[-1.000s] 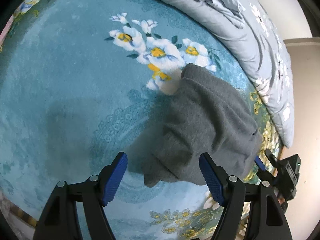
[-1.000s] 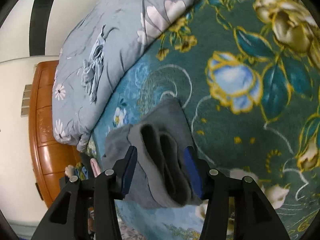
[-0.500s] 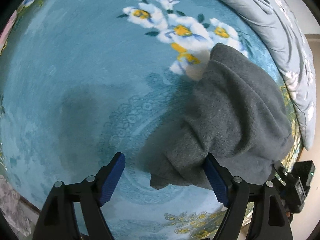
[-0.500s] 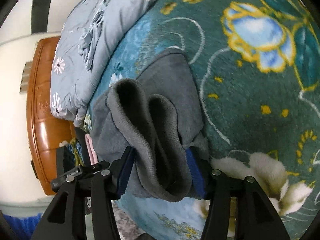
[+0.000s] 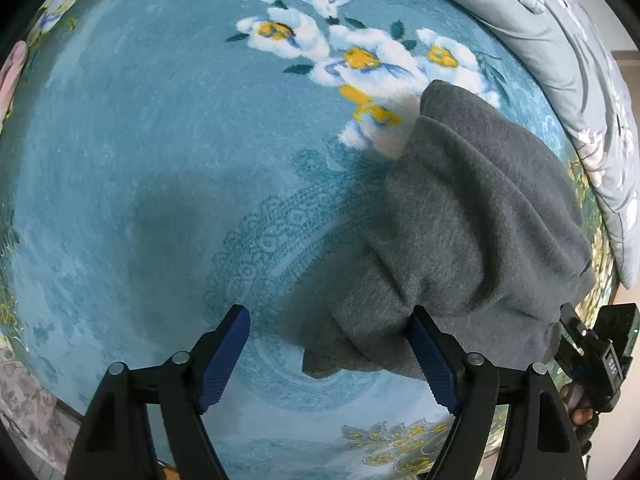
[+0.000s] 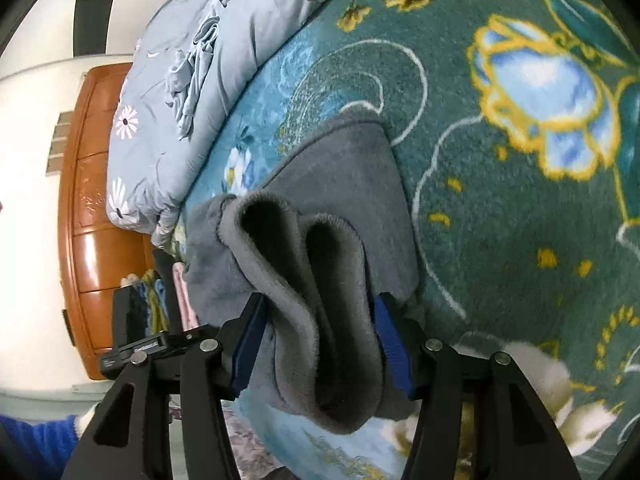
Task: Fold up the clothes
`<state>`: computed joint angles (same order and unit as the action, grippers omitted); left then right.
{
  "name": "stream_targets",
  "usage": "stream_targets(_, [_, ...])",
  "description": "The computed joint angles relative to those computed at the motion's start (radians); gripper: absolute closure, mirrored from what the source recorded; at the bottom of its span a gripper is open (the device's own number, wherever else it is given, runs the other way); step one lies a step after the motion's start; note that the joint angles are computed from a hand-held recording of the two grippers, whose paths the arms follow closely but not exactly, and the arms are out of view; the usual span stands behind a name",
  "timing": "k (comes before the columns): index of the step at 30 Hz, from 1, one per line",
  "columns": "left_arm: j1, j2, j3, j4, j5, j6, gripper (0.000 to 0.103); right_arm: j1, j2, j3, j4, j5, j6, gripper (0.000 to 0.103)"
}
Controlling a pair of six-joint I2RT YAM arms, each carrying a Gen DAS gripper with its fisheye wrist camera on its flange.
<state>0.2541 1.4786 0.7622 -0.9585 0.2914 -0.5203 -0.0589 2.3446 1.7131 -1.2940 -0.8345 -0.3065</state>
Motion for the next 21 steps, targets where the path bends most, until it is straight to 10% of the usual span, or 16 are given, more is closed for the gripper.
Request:
stream_targets(10, [0.044,-0.038,-0.015,-0.009,0.027,0.021,0.02,0.025,0.041,0.012,0.011,-0.038,0.035,0.044])
stream_targets(12, [0.056,-0.054,-0.01,-0.016,0.036,0.03,0.02,0.026,0.029,0.009,0.014,-0.046,0.037,0.049])
stream_targets(14, [0.068,-0.074,-0.007,-0.024,0.047,0.04,0.02,0.027,0.002,-0.001,0.012,-0.055,0.024,0.075])
stream_targets(21, [0.113,-0.134,0.013,-0.024,0.095,0.067,0.02,0.007,-0.089,-0.026,0.047,-0.138,0.064,0.089])
